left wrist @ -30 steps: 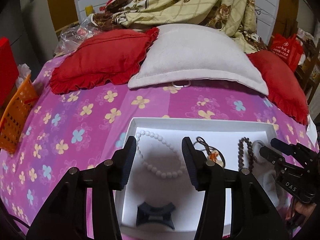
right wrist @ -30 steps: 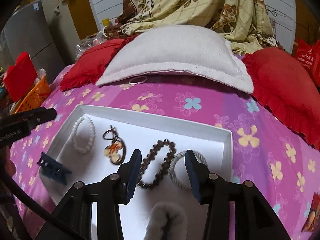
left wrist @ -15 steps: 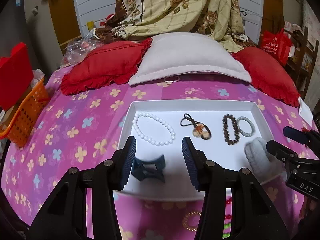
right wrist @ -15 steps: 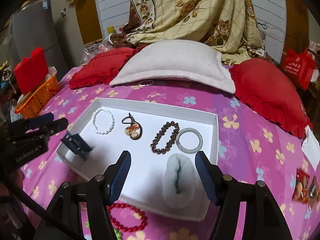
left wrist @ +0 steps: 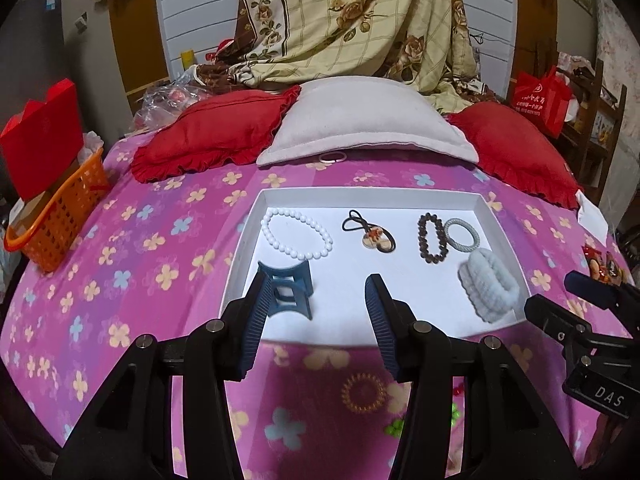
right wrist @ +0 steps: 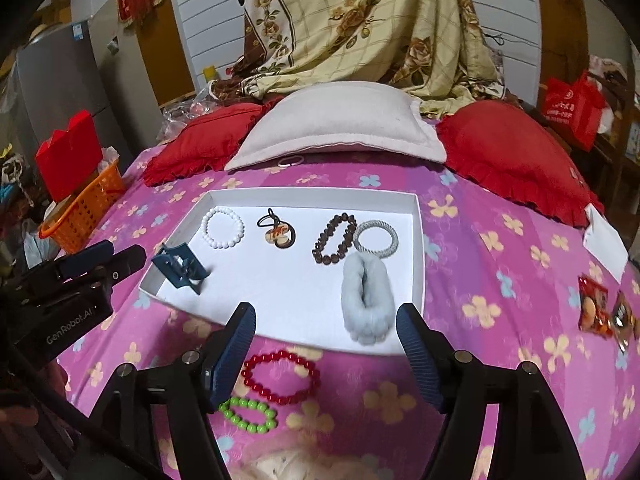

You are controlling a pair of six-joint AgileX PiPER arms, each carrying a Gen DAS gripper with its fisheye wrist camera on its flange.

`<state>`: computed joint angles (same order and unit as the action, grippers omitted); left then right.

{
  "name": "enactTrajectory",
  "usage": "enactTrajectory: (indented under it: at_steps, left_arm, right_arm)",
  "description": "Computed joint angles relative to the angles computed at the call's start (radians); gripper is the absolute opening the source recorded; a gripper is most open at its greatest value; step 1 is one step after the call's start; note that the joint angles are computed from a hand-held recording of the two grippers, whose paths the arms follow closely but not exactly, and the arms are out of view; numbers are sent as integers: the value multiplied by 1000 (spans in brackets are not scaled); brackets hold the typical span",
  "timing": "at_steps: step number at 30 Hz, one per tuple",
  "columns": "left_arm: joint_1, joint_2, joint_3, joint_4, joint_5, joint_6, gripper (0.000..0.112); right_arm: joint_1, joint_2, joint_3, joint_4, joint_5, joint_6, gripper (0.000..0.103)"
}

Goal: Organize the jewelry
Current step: 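Move both tools back toward the red bead bracelet and gold coil tie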

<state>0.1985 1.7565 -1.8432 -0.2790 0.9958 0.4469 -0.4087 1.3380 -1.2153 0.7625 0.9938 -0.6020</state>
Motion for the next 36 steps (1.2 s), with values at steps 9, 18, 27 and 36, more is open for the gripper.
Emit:
enactTrajectory:
  at_steps: [9,18,27,36]
  left_arm:
    - [31,-101,145,-57,-9,35,49]
    - [55,-168,250,-87,-33,62,49]
    - [59,-204,305,-96,-37,87,49]
    - [106,-166,256,-144,50,98,49]
  right_arm:
    - [-52,-120,98,1,11,5,76]
    - [-84,-201,152,-27,33,-11,77]
    - [-107,-234,194,-39,56,-47,78]
    - [-138,-236,222,-38,71,-83,78]
